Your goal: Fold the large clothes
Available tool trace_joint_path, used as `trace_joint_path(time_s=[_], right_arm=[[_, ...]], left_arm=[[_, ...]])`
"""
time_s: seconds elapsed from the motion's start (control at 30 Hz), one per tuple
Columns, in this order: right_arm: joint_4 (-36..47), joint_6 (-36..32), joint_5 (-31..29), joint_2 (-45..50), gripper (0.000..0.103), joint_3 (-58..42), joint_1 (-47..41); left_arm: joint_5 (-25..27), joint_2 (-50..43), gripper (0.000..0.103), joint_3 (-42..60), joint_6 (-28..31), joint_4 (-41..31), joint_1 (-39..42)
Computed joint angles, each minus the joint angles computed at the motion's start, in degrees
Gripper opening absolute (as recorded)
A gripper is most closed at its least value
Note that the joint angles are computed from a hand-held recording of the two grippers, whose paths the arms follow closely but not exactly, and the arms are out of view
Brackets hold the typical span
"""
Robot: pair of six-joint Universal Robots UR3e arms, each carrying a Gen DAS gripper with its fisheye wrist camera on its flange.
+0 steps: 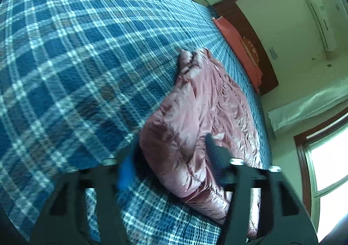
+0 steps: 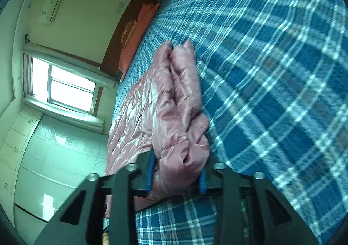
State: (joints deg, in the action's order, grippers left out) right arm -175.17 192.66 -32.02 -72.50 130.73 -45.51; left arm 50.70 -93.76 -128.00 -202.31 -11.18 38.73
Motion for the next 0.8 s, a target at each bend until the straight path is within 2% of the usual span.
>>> trace_joint_path(time_s=[0.03, 0.07, 0.23, 0.27, 0.3, 0.37, 0.4, 0.5, 0.8], right_arm=[[-0.5, -0.9, 0.3, -1.4, 0.055, 2.3, -1.4], [-2.1, 0.0, 0.1, -1.6, 0.060, 3.2, -2.2], [2.5, -3.4, 1.5, -0.4, 0.060, 0.9, -3.2], [2.4, -3.0, 1.2, 0.1, 0.058, 0.0, -2.7], [2.0, -2.3, 0.9, 0.8, 0.055, -0.8, -2.1], [1.1, -1.1, 0.3, 2.9, 0.037, -3.0, -0.7], [-0.3, 1.2, -0.6, 4.2, 0.035, -4.7, 0.9], [-0.8, 1.6, -1.5, 7.2, 0.028, -7.8, 2.0], [-4.1, 0.2, -1.7, 8.6, 0.024, -5.2, 1.6]], left_arm=[[-0.3, 0.1, 0.063, -0.1, 0.2, -0.4, 0.7], [-0.6, 0.2, 0.063, -0.3, 0.6, -0.9, 1.4], [-0.6, -1.4, 0.063, 0.3, 1.1, -1.1, 2.8], [0.1, -1.8, 0.057, 1.0, 1.2, -1.4, 2.5], [0.3, -2.1, 0.047, 1.8, 1.3, -2.1, 2.3], [-0.7, -4.2, 0.033, 3.4, 1.2, -2.9, 2.0], [-0.9, -4.7, 0.028, 3.7, 0.9, -2.9, 1.9], [0.3, -5.3, 0.020, 3.7, 1.1, -1.7, 0.8], [3.2, -6.0, 0.019, 3.3, 1.9, 1.1, -1.1]])
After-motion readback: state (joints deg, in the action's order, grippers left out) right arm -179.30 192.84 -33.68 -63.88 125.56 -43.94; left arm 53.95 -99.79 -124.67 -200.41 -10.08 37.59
